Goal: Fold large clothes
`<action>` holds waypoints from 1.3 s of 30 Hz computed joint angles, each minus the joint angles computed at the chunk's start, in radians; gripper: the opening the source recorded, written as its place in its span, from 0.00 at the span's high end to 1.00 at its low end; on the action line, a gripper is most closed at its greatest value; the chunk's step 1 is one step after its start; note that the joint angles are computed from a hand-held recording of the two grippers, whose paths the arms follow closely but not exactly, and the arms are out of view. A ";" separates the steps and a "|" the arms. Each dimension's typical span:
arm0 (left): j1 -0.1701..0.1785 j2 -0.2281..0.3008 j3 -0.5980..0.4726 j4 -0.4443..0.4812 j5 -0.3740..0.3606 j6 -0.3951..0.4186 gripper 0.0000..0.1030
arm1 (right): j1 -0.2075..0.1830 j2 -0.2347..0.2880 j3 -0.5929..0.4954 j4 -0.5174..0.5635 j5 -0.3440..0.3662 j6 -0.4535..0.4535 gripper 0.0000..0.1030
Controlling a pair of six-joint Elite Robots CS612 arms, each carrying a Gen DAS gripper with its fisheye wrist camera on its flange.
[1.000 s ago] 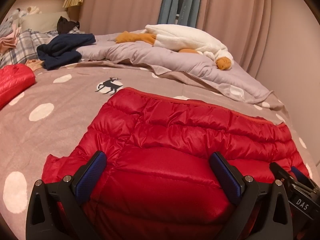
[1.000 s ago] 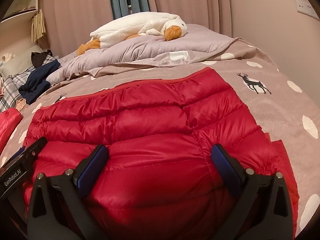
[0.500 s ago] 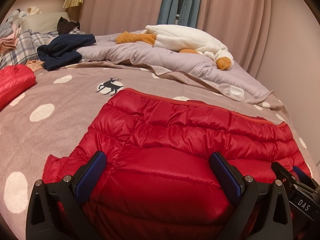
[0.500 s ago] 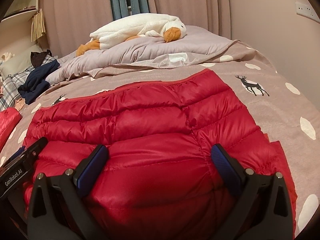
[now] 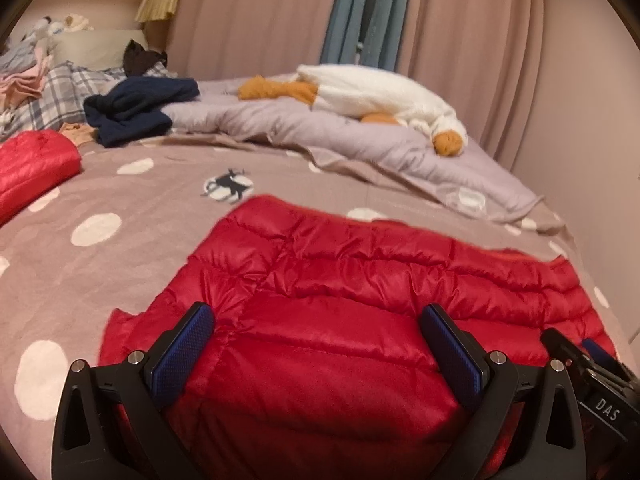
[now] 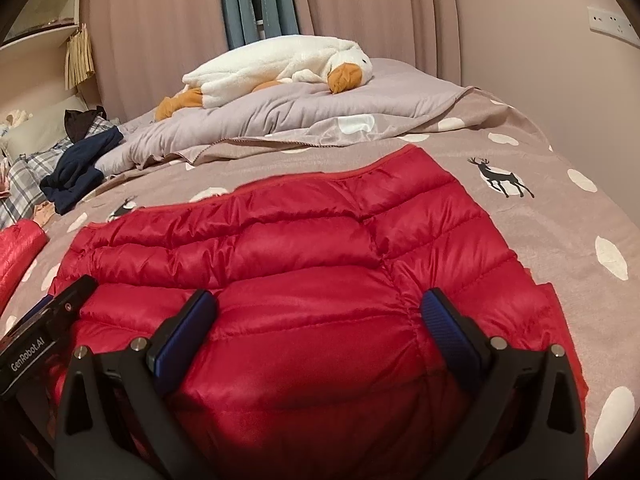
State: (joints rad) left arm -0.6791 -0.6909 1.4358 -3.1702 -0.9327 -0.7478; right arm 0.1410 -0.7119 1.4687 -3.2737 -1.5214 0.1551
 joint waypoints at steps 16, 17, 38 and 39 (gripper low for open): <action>0.040 -0.070 0.120 0.087 -0.009 -0.260 0.01 | -0.001 -0.055 0.062 -0.069 0.080 -0.029 0.00; 0.053 -0.060 0.122 0.047 -0.066 -0.274 0.01 | -0.002 -0.057 0.065 -0.076 0.096 -0.027 0.00; 0.063 -0.052 0.116 0.037 -0.120 -0.288 0.01 | -0.080 -0.032 0.092 -0.045 0.038 0.203 0.00; 0.064 -0.052 0.117 0.035 -0.123 -0.290 0.01 | -0.078 -0.032 0.090 -0.039 0.033 0.202 0.00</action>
State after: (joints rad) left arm -0.6151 -0.7432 1.5528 -3.1354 -1.0559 -1.0383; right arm 0.0633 -0.7438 1.5587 -3.3129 -1.4888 0.3566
